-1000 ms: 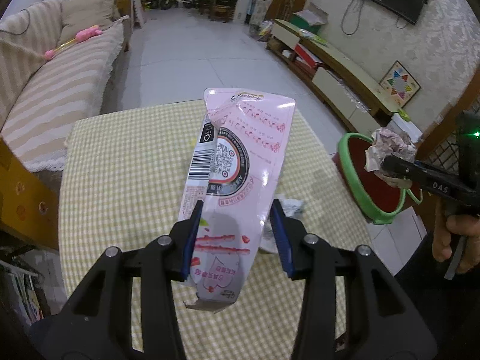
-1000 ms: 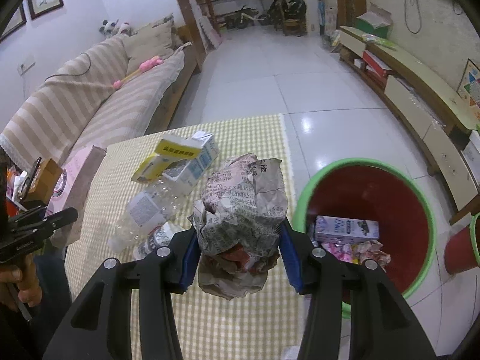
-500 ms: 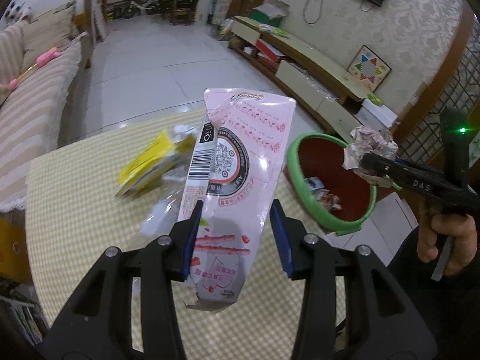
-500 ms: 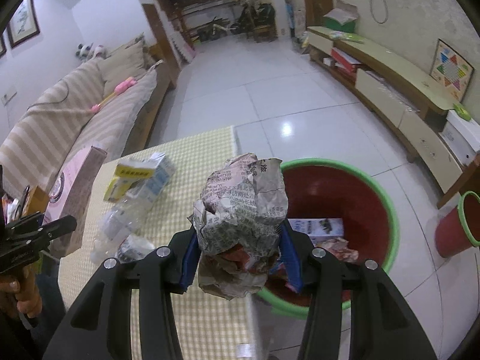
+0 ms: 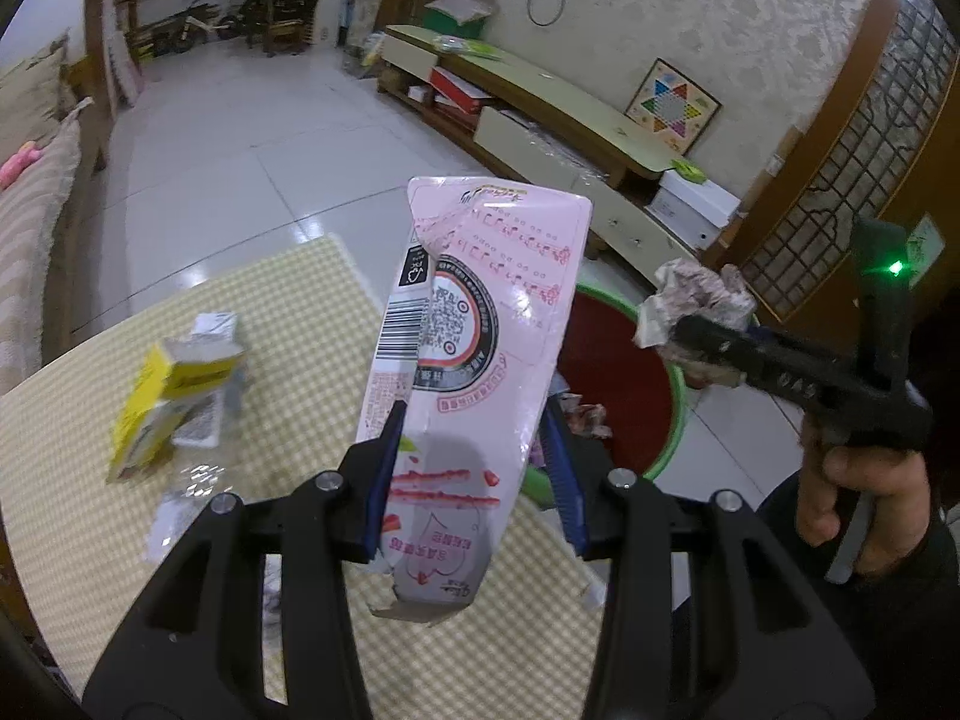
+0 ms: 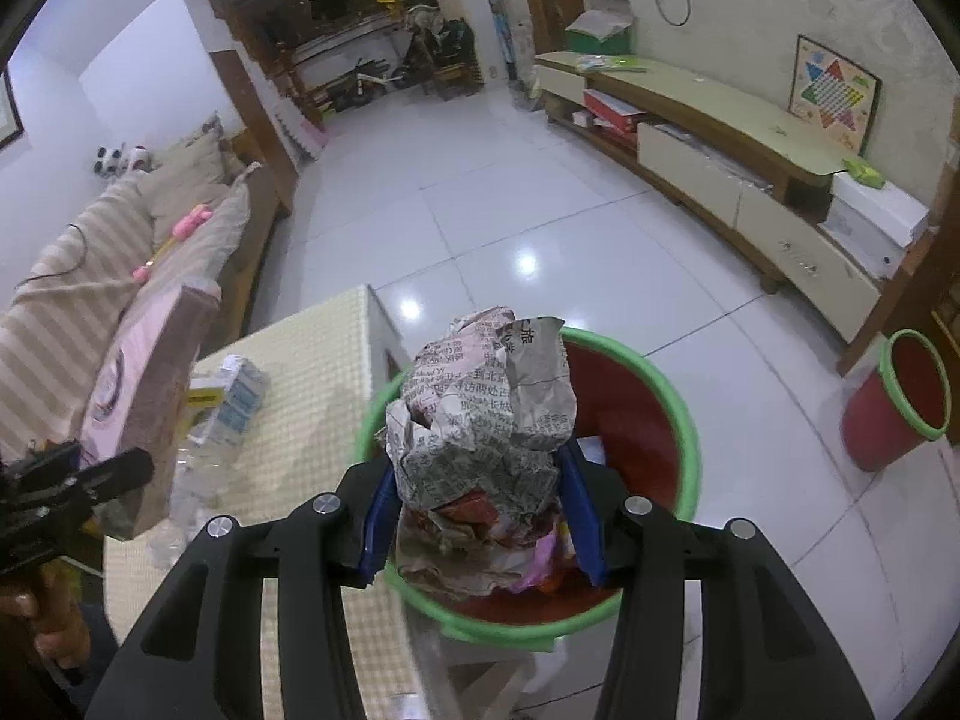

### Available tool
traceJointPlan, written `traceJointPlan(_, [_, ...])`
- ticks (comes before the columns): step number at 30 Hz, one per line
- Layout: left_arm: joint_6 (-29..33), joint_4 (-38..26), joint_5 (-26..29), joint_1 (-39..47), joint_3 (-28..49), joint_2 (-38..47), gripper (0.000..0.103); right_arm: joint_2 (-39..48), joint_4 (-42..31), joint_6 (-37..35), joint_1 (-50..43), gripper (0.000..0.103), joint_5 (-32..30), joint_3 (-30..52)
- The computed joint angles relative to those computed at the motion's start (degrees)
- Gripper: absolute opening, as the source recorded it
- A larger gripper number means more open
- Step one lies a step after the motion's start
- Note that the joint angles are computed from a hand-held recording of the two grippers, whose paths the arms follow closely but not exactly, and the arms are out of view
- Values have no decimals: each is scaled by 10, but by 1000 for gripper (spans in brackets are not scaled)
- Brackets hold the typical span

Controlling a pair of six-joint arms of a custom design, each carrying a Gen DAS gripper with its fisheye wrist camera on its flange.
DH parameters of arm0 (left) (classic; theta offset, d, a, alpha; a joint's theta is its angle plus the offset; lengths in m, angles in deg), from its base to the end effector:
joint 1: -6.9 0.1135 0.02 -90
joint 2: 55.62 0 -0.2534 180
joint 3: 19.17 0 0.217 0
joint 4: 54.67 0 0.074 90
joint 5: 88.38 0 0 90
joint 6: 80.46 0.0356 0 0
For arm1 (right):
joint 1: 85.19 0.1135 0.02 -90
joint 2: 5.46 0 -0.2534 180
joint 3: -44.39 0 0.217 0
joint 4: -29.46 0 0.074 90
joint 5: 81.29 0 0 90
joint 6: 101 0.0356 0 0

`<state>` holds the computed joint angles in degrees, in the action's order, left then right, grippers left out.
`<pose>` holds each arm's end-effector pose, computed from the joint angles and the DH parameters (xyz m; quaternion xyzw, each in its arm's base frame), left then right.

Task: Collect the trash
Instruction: 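Carry the pink packet and crumpled newspaper in both grippers toward the bin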

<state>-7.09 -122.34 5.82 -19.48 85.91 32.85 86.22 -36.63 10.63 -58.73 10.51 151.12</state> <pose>0.2586 -0.1312 0.3437 0.0922 0.9377 -0.1542 0.2972 0.2743 0.1353 0.3379 -0.0345 0.9420 0.1223 0.3105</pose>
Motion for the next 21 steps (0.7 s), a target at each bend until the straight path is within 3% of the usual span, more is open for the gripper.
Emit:
traceJointPlan(8, [-16,25,52,-11,43,74,42,7,8,11,-33,46,-10,-21])
traceJointPlan(21, [-26,34,73,-46,96,161,42,23,14,21,-55,47,-25,-28])
